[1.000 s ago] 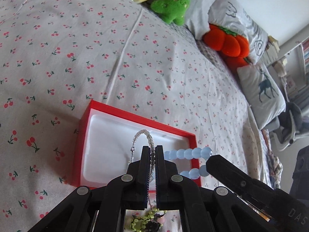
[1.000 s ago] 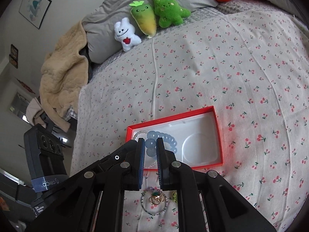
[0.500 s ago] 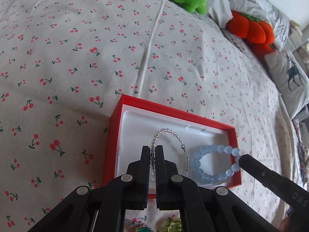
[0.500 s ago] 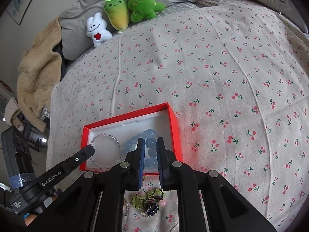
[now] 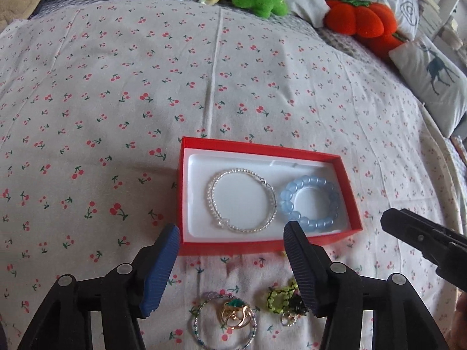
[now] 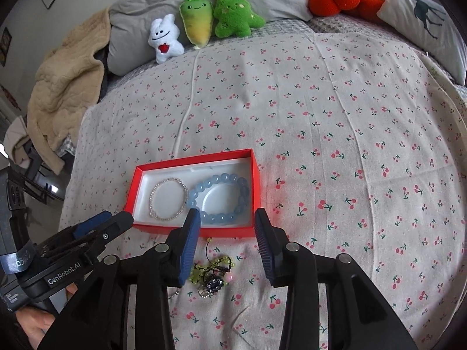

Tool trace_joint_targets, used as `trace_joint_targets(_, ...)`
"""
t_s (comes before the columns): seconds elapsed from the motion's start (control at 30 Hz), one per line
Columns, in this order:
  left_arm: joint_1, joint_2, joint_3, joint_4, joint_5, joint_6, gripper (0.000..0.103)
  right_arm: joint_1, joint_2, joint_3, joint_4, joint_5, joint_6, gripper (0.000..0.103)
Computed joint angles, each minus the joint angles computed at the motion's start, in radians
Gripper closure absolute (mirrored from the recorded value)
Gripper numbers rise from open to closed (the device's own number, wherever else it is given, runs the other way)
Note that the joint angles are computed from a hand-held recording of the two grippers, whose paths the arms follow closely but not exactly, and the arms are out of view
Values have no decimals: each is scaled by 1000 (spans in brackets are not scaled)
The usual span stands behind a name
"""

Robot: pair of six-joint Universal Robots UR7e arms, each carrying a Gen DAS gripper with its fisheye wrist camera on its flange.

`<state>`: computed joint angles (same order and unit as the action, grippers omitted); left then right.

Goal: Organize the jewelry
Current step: 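Withdraw both grippers from the box back toward the jewelry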

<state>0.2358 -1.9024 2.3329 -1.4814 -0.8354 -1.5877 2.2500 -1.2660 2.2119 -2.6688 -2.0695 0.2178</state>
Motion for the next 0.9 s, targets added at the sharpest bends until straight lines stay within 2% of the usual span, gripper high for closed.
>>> trace_joint_targets(0.1, -30, -15, -2, 55, -28, -33, 33, 15, -22, 11, 33, -13, -4, 50)
trace_joint_targets(0.3, -81, -52, 9, 122, -87, -88, 20, 26, -48, 33, 94, -41, -7, 47)
trace_joint_targets(0.43, -101, -67, 24, 155, -132, -111, 11, 14, -66, 49, 134, -43, 2, 38)
trace_joint_targets(0.67, -116, -80, 60, 161, -216, -101, 11, 6, -86, 76, 201, -72, 23, 34)
trace_joint_targets(0.9, -130, -84, 91, 154, -265, -79, 11, -9, -88, 83, 343, -71, 113, 34)
